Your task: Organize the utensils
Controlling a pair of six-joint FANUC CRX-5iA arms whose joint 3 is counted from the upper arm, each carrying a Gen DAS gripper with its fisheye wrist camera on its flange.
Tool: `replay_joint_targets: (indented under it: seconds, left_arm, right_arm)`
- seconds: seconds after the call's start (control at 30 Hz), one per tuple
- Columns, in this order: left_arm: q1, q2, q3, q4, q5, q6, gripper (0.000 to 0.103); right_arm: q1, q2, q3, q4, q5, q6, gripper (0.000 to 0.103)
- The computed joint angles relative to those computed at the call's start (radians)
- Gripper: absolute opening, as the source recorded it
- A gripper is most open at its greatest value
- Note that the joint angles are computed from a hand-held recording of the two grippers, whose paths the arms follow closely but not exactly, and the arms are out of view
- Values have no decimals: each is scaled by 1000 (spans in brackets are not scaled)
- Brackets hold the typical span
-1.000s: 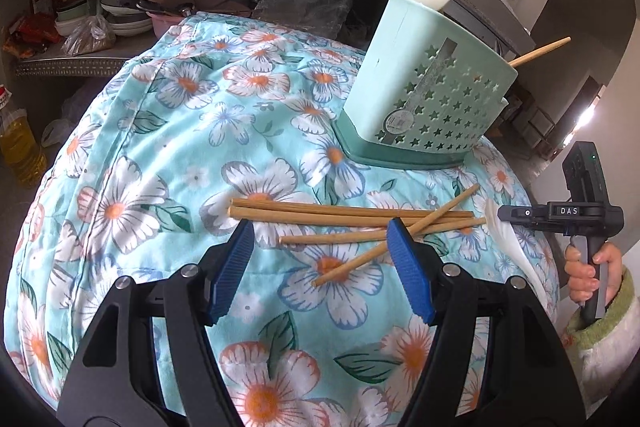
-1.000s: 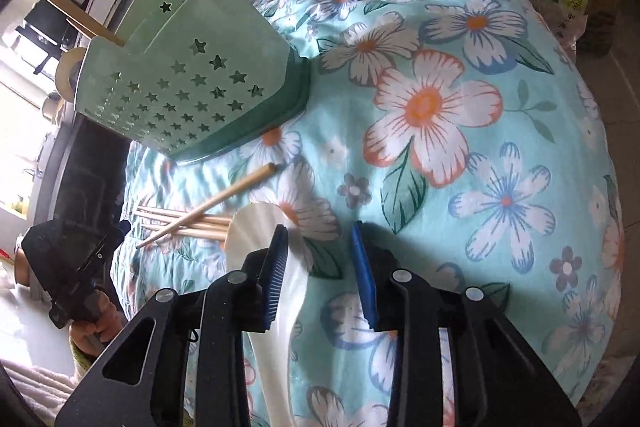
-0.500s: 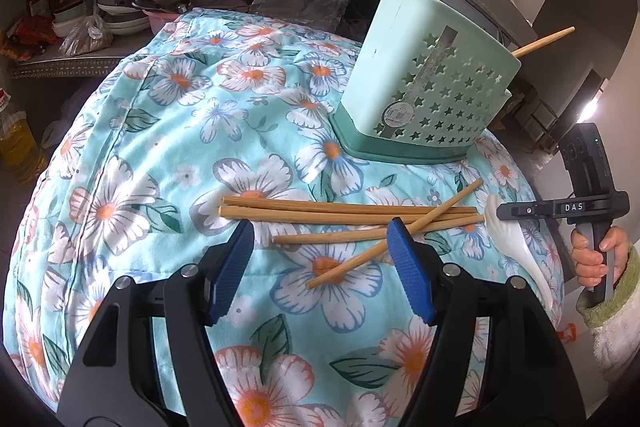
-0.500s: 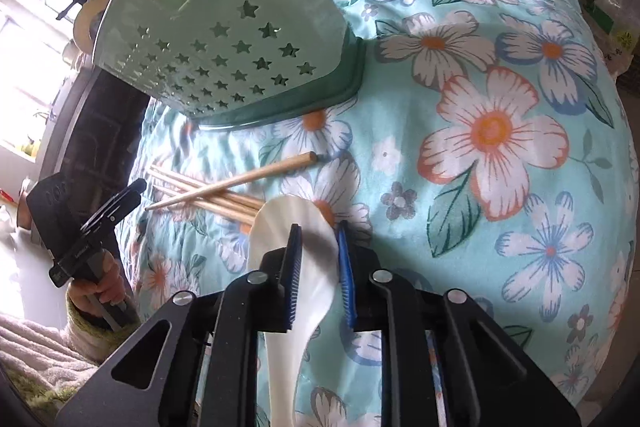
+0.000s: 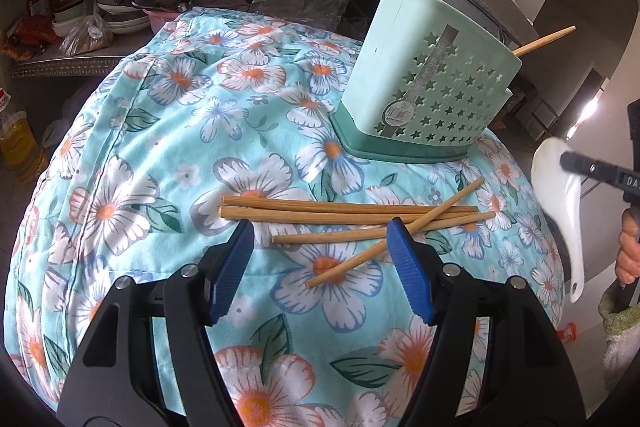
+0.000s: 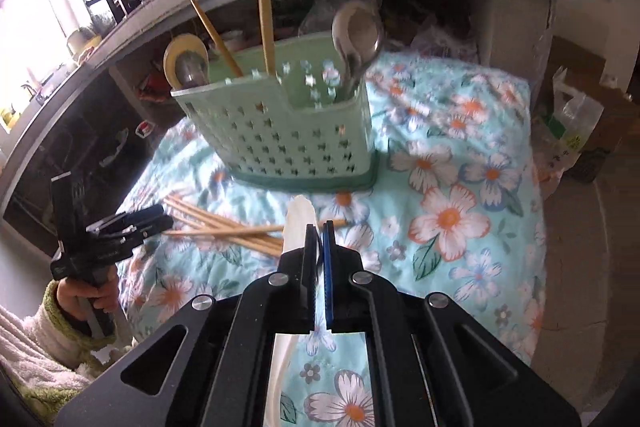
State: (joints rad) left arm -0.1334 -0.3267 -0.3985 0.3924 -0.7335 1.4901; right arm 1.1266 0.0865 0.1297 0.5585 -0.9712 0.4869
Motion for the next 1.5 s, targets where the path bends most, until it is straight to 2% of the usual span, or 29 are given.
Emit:
replay_joint_targets:
  seconds: [0.23, 0.43, 0.63, 0.7, 0.8, 0.97, 1.2, 1.5]
  left_arm:
    - [9, -5, -4, 13, -2, -1, 65]
    - [14, -5, -6, 17, -1, -7, 65]
    - [15, -4, -7, 20, 0, -8, 65]
    - [18, -4, -7, 18, 0, -6, 65]
    - [24, -3, -8, 17, 1, 1, 65]
    - [36, -5, -11, 17, 2, 6, 65]
    - [36, -1, -12, 21, 7, 7, 65]
    - [28, -1, -12, 21, 9, 5, 65]
  right_arm:
    - [-2, 11, -62, 514, -32, -332, 3]
    - [-70, 30, -55, 805, 35, -517, 3]
    - [-157, 107, 15, 1061, 124, -655, 3]
    - [-179, 142, 48, 1088, 153, -665, 3]
    - [-194, 205, 112, 1042, 184, -622, 3]
    - [-192, 295, 184, 970, 147, -502, 3]
    - [-188, 310, 184, 975, 101, -453, 3]
    - [-173, 328, 202, 934, 93, -350, 3]
